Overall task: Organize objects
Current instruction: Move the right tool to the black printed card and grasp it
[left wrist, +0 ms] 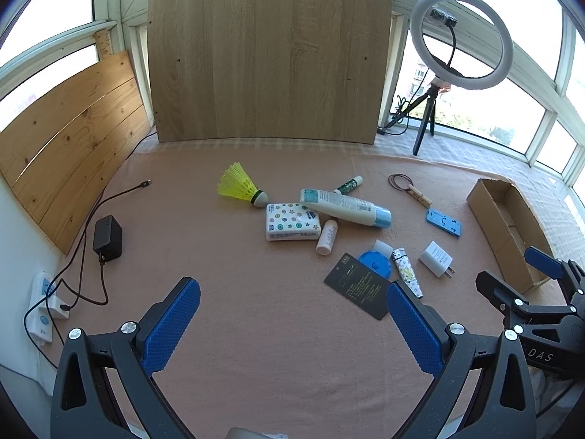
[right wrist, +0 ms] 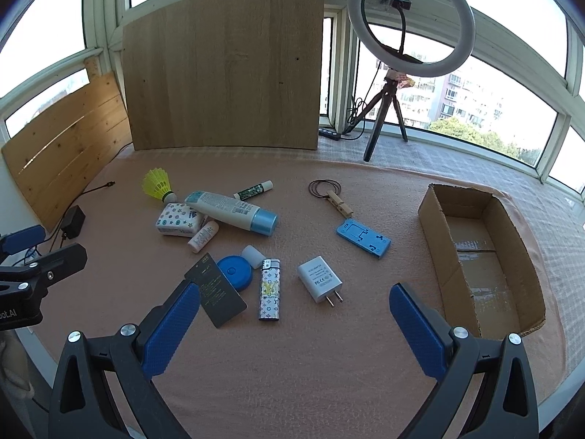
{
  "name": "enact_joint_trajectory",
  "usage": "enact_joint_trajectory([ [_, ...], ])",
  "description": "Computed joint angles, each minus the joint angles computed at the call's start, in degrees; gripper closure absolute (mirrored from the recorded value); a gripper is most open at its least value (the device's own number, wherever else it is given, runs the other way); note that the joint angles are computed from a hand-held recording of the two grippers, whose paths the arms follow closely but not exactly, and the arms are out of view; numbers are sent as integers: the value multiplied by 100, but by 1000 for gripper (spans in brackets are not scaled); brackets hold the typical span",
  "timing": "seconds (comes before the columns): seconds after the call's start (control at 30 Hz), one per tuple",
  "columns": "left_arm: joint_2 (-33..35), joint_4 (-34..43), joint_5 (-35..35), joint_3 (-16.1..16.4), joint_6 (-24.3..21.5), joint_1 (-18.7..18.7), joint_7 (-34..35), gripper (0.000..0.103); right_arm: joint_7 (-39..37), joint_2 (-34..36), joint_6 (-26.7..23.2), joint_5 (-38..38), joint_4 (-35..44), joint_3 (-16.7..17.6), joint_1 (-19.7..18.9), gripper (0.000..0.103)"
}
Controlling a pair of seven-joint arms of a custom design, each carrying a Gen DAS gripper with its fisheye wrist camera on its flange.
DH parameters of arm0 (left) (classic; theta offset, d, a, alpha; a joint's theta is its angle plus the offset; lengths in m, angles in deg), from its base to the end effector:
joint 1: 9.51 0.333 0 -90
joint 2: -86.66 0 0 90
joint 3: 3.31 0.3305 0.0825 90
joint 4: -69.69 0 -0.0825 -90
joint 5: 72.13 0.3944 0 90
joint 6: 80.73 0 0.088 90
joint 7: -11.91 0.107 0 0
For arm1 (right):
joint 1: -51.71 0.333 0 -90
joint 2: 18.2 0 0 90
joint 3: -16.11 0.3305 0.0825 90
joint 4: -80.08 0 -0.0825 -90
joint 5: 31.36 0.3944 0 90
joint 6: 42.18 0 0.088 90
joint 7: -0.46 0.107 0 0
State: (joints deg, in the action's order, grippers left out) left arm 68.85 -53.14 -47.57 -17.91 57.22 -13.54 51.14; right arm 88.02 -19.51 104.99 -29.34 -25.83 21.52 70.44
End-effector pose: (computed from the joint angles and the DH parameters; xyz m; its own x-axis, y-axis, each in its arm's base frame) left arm 0.4838 -0.1760 0.6035 0.2889 -0.9561 0.0485 -0.7215 -0.2507 -0.6455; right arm 0.5608 0.2514 0.6264 0.4293 -0.9031 -0.0031 -0.6658 -0.3142 -0.6767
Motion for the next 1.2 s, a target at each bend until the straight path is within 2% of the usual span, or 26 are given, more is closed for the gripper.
enact_joint_trajectory([
  [0.13,-203,-241,-59,72,-13,55,-14,0,-489,179,-135,461,120,36,54,1],
  [0.33,-475,-563,-216,135,-27,149,64,0,-1360,572,-606,1499,503,115,42,1],
  [0.43,-596,-712,-274,135,-44,207,49,0,-1632,767,-772,1703,689,149,31,2],
  [0.67,-812,-1006,-440,152,-61,305,13,0,-1812,1371,-1568,1798,1404,224,27,13],
  [0.83,-960,-1217,-545,175,-59,361,-24,0,-1858,1774,-2074,1692,1894,285,84,29],
  [1.2,-1226,-1580,-759,232,-21,469,-60,0,-1525,2398,-2717,1149,2673,242,311,29],
])
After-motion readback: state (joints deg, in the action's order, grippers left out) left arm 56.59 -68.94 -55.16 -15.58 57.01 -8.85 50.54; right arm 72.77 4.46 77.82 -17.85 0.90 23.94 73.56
